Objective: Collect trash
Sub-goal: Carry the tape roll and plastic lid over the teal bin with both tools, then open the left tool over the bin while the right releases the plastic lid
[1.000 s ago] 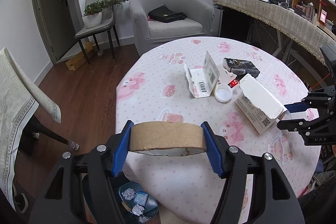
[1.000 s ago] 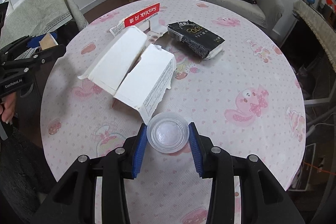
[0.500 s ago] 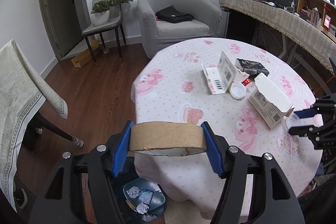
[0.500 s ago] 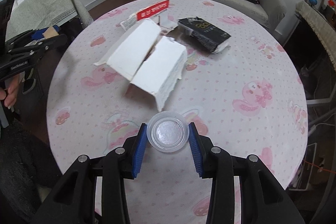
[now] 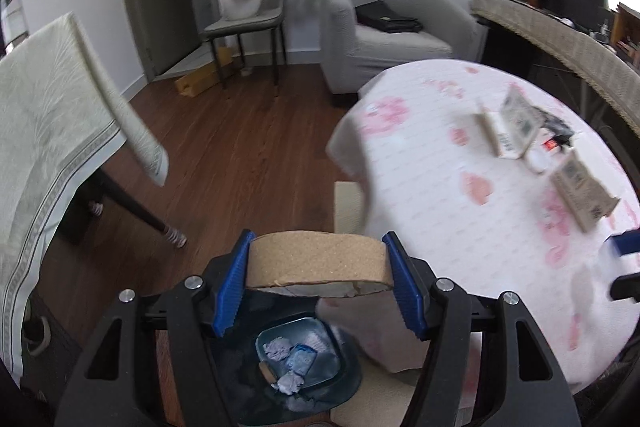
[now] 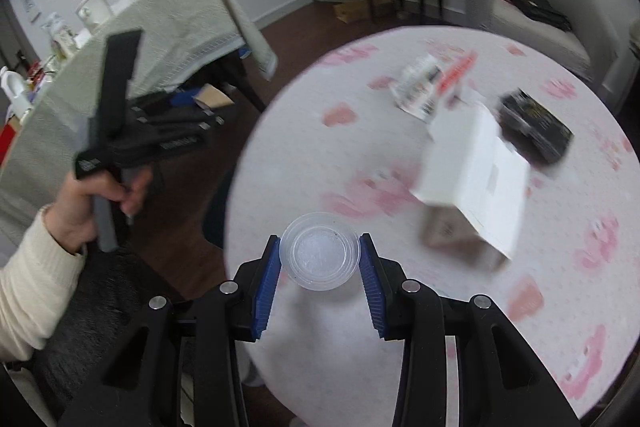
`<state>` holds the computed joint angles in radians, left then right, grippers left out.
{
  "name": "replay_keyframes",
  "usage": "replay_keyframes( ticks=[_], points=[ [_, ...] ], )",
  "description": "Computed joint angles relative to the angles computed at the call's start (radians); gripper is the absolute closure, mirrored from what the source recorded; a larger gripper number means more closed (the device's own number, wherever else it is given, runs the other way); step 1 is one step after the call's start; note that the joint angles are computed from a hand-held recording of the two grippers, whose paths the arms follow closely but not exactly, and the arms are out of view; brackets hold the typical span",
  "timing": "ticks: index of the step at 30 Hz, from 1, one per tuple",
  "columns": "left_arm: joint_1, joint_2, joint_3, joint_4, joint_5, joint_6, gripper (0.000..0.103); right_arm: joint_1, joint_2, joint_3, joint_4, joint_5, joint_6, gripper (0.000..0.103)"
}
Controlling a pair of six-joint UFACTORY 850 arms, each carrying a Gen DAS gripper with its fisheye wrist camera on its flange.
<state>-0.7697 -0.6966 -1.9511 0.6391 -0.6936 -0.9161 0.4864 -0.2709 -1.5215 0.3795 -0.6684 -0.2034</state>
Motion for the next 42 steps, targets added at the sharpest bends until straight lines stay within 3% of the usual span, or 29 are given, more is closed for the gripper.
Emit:
replay_keyframes(
  ticks=[14,26,31,42],
  points=[
    [0.079,0.059,0.205,-0.149,0.017,0.060,0.036,0.075,-0.171,-0.227,-0.059,0.048,0.073,0.063],
    [0.131,0.049,0.283,-0.422,-0.041,0.329,0.036,0.123,-0.348,-0.448,-0.108,-0.035,0.130,0.063],
    [0.118,0.043,0.312,-0.436,-0.061,0.370,0.036,0.142,-0.397,-0.512,-0.119,-0.070,0.130,0.063],
    [0.154,0.061,0.360,-0.503,-0.022,0.399,0.035,0.178,-0.507,-0.655,-0.125,-0.141,0.123,0.063]
  ],
)
